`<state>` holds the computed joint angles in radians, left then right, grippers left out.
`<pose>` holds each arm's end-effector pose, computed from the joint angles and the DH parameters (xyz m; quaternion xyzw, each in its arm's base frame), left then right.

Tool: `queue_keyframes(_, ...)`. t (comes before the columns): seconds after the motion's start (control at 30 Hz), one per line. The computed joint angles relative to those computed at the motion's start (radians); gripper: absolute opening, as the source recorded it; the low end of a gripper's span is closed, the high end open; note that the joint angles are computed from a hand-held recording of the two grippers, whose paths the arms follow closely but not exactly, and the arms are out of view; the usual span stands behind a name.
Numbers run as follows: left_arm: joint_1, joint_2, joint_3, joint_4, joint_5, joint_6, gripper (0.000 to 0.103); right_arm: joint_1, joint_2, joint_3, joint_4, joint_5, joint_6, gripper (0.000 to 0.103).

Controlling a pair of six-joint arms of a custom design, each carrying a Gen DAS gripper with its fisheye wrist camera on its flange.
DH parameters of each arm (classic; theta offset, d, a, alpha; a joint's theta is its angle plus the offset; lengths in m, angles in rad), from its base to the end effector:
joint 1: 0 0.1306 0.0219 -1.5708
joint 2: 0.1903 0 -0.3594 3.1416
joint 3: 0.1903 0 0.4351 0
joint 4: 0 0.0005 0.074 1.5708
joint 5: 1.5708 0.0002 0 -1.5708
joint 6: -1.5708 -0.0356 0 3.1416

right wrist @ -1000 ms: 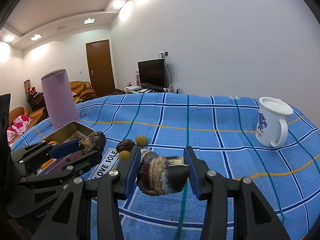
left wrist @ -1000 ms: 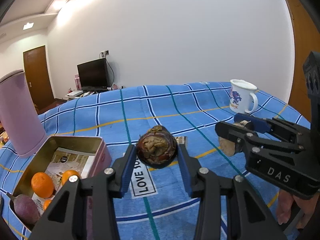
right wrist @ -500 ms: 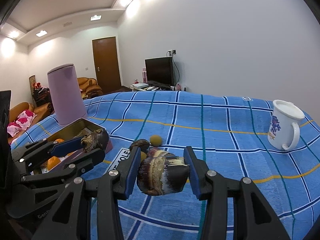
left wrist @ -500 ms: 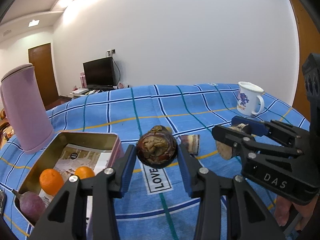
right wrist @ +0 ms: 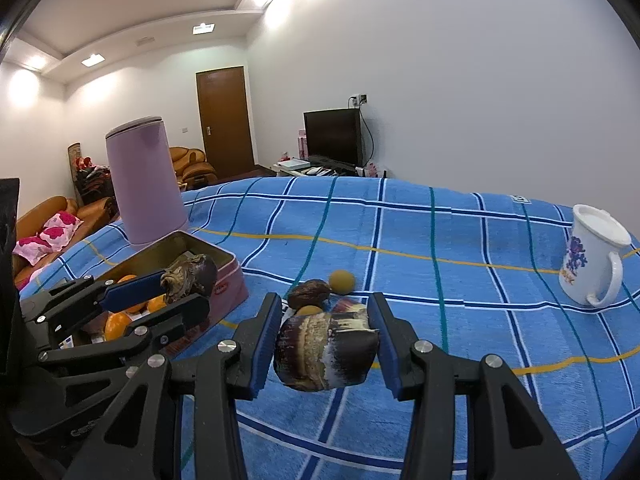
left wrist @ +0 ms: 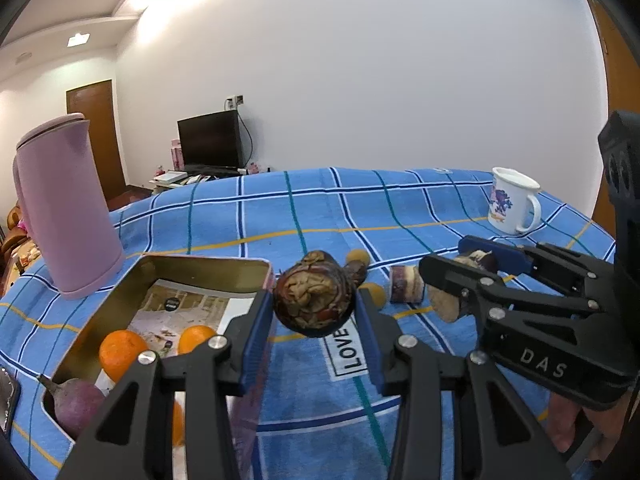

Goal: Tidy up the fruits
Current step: 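Lift and carry the taro chunk and the wrinkled fruit over the tin box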

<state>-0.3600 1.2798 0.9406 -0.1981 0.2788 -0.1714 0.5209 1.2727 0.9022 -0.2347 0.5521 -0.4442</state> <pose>0.4540 -0.1819 0.2878 0.2923 0.8128 -0.1663 0.4757 0.4211 0.2195 0.2709 0.0938 0.8564 -0.0066 0.5077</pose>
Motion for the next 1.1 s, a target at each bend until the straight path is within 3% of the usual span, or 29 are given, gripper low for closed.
queue_keyframes(1.1,0.097,0.011,0.01,-0.003,-0.001,0.013,0.044,0.018,0.105,0.118,0.006,-0.081,0.048,0.047)
